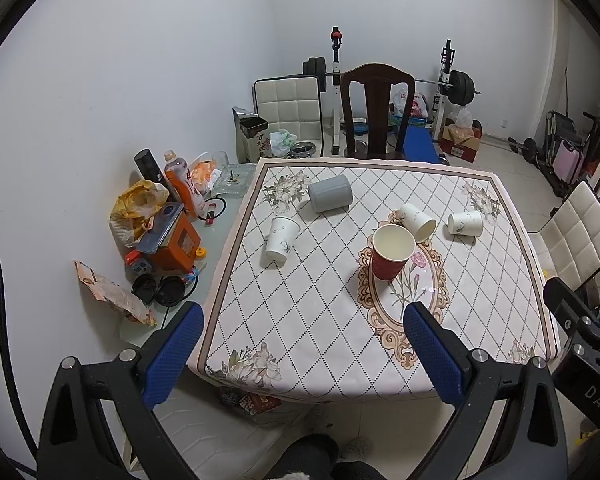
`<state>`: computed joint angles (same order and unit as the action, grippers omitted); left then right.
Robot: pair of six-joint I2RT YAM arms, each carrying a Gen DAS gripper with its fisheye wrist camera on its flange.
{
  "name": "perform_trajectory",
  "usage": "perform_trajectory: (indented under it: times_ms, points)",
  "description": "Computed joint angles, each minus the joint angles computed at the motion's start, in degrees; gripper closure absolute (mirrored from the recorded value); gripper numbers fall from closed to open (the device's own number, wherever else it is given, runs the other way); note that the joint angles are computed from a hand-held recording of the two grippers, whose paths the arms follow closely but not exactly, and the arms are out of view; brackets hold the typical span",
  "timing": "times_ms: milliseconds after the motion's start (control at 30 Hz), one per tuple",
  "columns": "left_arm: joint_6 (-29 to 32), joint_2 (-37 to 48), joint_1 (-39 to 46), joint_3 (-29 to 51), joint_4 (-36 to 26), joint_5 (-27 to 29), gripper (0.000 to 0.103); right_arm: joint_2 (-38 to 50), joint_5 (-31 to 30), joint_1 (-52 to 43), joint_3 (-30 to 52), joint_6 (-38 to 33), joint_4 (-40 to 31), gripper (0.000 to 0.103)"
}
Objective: Flip cup upright
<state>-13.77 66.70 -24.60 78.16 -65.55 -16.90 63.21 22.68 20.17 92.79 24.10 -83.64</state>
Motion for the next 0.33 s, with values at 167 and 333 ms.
perform_trajectory:
  times_ms: [167,333]
  points:
    - [0.22,-0.10,0.24,0.12,-0.03,0.28,0.001,0.36,0.06,0.52,0.47,0.27,-0.14,0.000]
    - [0.25,-0.15,0.74,0.50,-0.04,0.23,0.001,0.77,0.15,1.03,0.87,0.54,-0.18,0.000]
